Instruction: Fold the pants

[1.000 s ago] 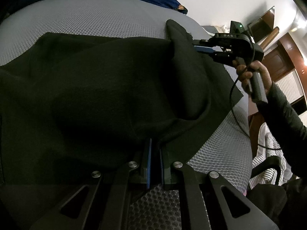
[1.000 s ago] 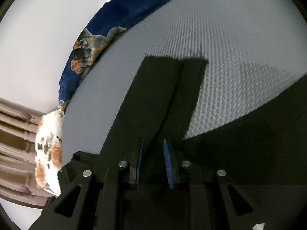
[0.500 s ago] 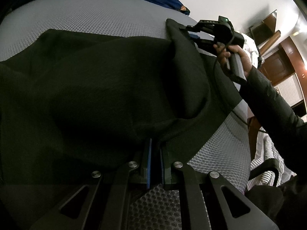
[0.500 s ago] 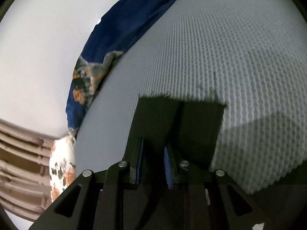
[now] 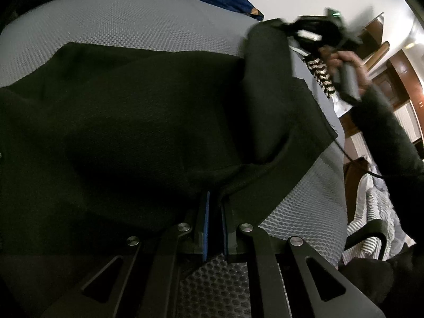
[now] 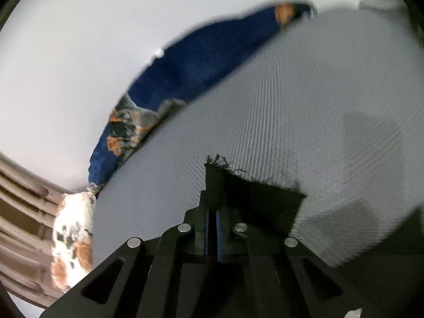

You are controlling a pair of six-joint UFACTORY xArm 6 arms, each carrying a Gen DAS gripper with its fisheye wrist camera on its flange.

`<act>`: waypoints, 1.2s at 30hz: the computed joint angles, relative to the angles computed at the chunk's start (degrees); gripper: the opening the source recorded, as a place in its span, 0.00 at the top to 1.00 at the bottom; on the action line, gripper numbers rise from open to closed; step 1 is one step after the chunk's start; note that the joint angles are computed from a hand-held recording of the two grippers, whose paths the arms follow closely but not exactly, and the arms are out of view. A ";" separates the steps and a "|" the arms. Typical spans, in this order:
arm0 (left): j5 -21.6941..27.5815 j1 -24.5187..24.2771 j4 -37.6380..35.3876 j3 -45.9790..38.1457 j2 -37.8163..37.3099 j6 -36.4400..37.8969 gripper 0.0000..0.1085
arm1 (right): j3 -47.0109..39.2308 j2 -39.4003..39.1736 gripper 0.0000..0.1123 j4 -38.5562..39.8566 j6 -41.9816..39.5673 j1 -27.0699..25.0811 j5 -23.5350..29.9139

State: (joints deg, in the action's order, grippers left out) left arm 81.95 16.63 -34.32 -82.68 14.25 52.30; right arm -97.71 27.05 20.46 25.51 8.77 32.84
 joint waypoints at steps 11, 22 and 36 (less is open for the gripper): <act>-4.84 -2.58 1.58 5.30 -4.94 2.60 0.90 | 33.16 -35.13 0.97 -29.73 24.77 0.09 11.61; -6.19 -4.07 2.90 5.83 -5.55 3.64 0.89 | 48.76 -44.03 0.98 -27.48 31.38 -1.54 11.70; -6.00 -4.95 4.95 5.12 -5.53 2.21 0.86 | 55.38 -50.71 0.94 -22.48 29.54 -3.90 8.13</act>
